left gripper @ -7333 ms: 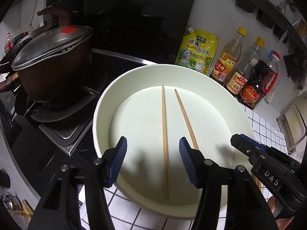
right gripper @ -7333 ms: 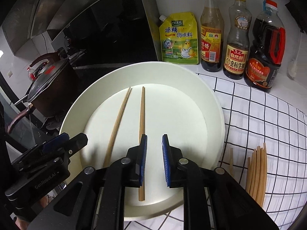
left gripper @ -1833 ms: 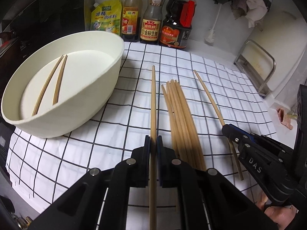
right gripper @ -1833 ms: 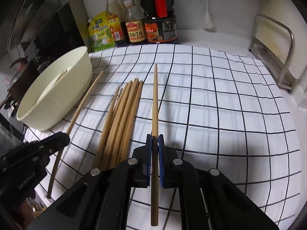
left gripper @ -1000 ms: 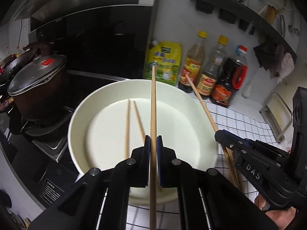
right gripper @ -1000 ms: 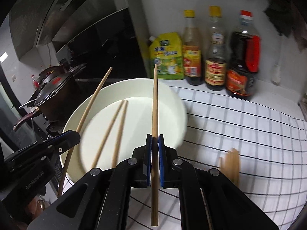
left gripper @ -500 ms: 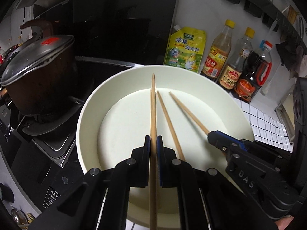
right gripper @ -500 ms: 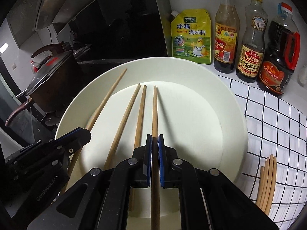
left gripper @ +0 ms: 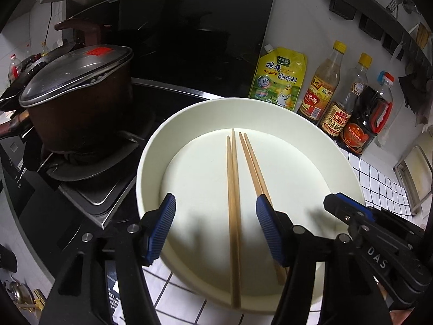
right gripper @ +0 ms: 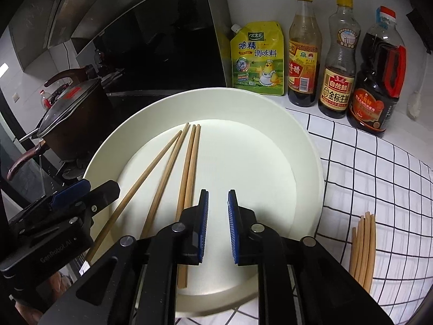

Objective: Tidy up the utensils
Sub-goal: 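Lower both tools into the bowl and open them, releasing the chopsticks, then withdraw both open tools from the bowl toward the remaining chopsticks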

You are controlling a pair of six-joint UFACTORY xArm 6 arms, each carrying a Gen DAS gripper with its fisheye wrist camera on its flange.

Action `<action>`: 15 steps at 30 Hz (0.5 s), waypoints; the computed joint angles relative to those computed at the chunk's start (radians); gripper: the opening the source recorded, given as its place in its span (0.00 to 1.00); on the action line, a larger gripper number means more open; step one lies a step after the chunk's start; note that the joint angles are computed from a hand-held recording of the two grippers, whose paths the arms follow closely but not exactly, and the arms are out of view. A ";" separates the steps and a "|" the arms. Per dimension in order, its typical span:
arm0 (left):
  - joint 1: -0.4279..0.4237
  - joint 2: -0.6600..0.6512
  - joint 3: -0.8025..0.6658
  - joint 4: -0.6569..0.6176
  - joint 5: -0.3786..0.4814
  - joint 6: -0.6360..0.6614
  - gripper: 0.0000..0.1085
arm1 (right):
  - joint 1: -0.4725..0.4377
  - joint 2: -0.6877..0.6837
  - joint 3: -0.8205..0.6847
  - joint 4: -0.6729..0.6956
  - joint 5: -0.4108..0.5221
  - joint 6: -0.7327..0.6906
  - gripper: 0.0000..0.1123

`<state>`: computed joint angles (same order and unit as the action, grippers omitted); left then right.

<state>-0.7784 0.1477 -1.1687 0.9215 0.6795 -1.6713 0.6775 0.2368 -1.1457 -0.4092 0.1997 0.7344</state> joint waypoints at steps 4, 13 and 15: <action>-0.022 -0.018 0.018 0.001 0.015 -0.013 0.59 | 0.002 -0.047 0.052 -0.070 -0.005 0.067 0.14; -0.077 -0.046 0.039 -0.008 0.044 -0.022 0.59 | -0.007 -0.164 0.163 -0.259 -0.011 0.263 0.14; -0.091 -0.054 0.043 -0.005 0.048 -0.029 0.59 | -0.008 -0.188 0.182 -0.292 -0.006 0.295 0.14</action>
<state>-0.8690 0.0936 -1.1256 0.9166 0.7272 -1.7001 0.6693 0.0485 -0.9632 -0.7008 0.1936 1.0297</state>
